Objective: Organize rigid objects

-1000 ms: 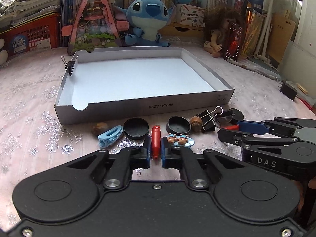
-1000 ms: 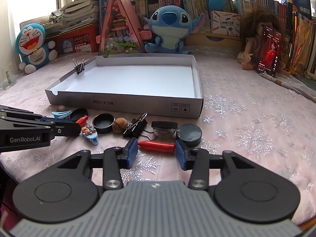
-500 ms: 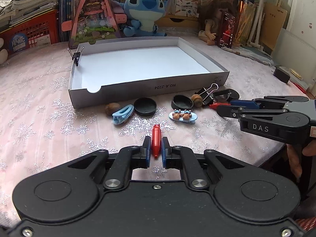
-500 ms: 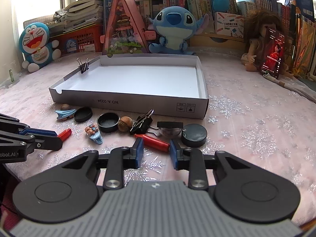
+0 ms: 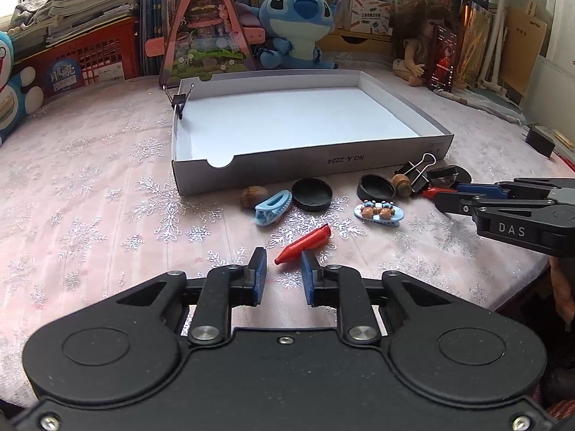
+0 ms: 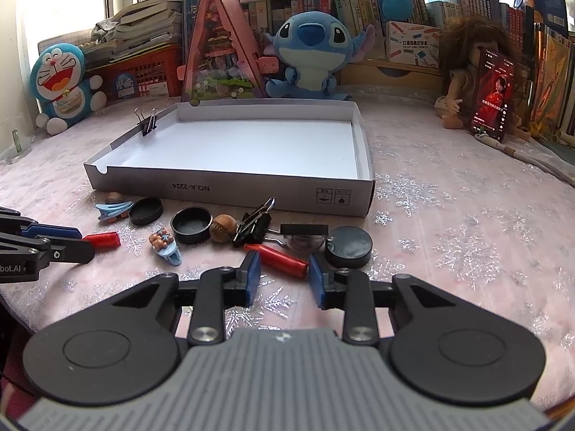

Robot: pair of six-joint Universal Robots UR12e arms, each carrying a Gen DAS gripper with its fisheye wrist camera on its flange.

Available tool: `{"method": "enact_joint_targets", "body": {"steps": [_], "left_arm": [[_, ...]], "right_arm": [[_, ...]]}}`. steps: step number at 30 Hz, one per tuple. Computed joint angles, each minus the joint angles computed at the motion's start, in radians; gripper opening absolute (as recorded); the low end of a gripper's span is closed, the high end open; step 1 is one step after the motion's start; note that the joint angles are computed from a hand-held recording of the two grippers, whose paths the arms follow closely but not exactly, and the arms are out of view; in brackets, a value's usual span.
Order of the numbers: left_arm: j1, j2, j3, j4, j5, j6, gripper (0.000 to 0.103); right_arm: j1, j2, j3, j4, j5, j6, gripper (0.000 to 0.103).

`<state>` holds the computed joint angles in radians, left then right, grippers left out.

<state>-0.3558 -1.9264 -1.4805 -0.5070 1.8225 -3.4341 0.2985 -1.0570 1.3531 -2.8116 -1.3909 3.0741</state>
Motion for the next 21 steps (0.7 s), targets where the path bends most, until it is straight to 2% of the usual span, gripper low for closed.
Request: {"method": "enact_joint_targets", "body": {"steps": [4,10,12,13,14,17,21], "left_arm": [[0.001,-0.002,0.003,-0.005,0.022,-0.006,0.026],[0.004,-0.005,0.008,-0.011,0.043,-0.036,0.028],[0.002,-0.006,0.008,-0.002,0.038,-0.046,0.039],[-0.001,-0.006,0.007,0.008,0.038,-0.05,0.047],[-0.003,-0.007,0.006,0.02,0.036,-0.049,0.05],[-0.01,-0.014,0.012,0.039,0.025,-0.04,0.051],[-0.018,-0.03,0.033,0.019,0.039,-0.048,0.052]], "right_arm": [[0.0,0.001,-0.003,0.001,-0.006,0.008,0.045],[0.001,0.001,-0.004,0.002,-0.019,0.015,0.046],[-0.001,-0.001,-0.001,-0.003,-0.013,0.03,0.047],[-0.004,-0.004,0.003,-0.01,0.006,0.041,0.047],[-0.006,-0.005,0.005,-0.015,0.018,0.05,0.047],[-0.003,-0.006,0.006,-0.026,0.021,0.043,0.053],[0.002,-0.001,-0.004,-0.011,0.01,0.026,0.054]]}}
